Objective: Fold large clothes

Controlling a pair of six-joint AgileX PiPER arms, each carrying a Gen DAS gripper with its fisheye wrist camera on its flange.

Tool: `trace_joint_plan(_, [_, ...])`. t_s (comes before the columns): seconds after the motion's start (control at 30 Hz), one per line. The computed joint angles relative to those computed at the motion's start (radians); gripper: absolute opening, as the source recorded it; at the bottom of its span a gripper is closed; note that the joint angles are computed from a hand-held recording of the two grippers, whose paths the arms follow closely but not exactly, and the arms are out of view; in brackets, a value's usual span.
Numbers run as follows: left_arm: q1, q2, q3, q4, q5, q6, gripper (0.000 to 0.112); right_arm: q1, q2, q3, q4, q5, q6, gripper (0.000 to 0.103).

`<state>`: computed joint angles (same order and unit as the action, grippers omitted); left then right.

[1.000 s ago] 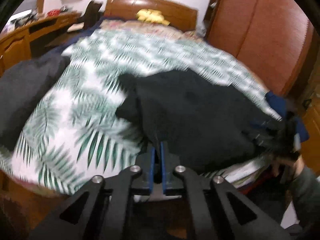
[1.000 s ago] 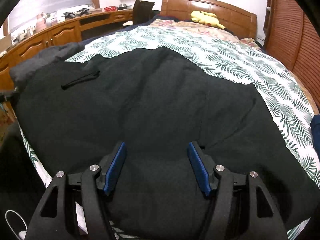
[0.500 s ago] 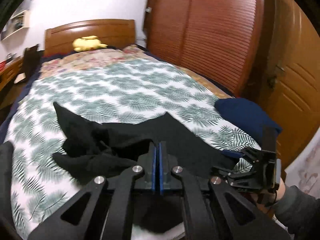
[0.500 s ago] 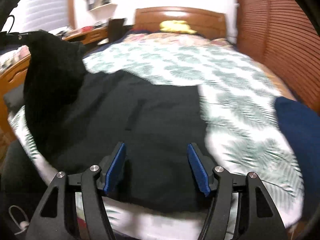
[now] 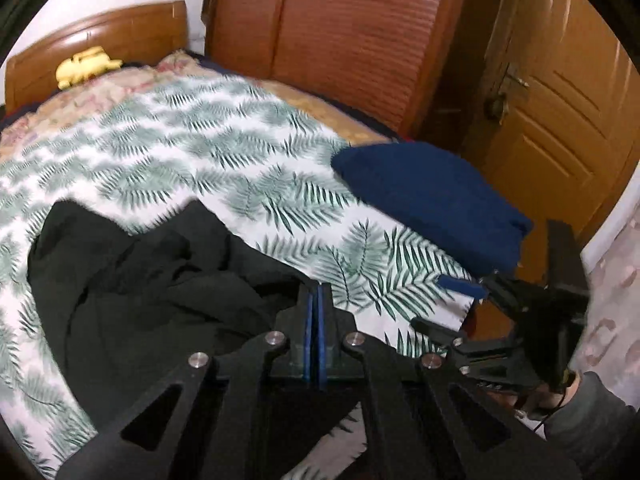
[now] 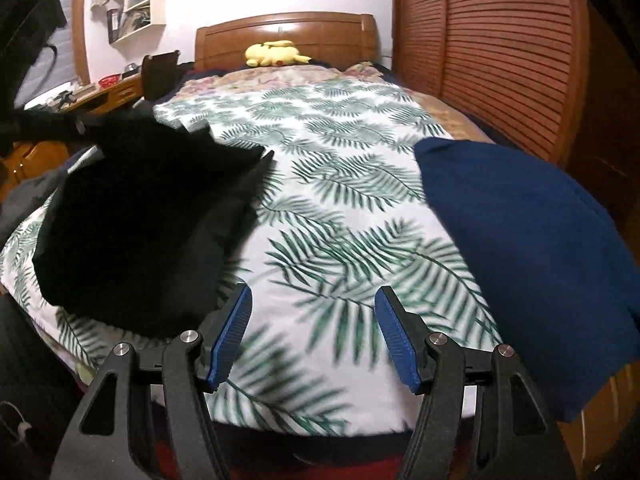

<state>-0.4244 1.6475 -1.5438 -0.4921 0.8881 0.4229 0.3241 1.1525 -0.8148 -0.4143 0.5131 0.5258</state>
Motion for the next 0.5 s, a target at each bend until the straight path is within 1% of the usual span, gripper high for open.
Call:
trace_joint_plan(0.13, [-0.032, -0.009, 0.047, 0.054, -0.054, -0.038, 0.000, -0.017, -0.031, 0.018, 0.041, -0.002, -0.045, 0.065])
trace_joint_plan(0.2, [-0.030, -0.022, 0.053, 0.057, -0.047, -0.054, 0.000, -0.017, -0.034, 0.009, 0.059, -0.004, -0.059, 0.065])
trace_joint_plan(0.3, [-0.032, -0.054, 0.053, 0.129, -0.025, -0.096, 0.001, -0.009, -0.027, -0.013, 0.075, -0.015, -0.071, 0.065])
trace_joint_plan(0.33, [-0.025, -0.069, 0.061, 0.130, -0.022, -0.094, 0.001, 0.005, -0.024, -0.026, 0.066, -0.011, -0.060, 0.065])
trace_joint_plan(0.5, [0.063, -0.168, 0.116, 0.053, -0.002, -0.019, 0.005, 0.097, 0.002, -0.107, -0.026, 0.039, 0.032, 0.065])
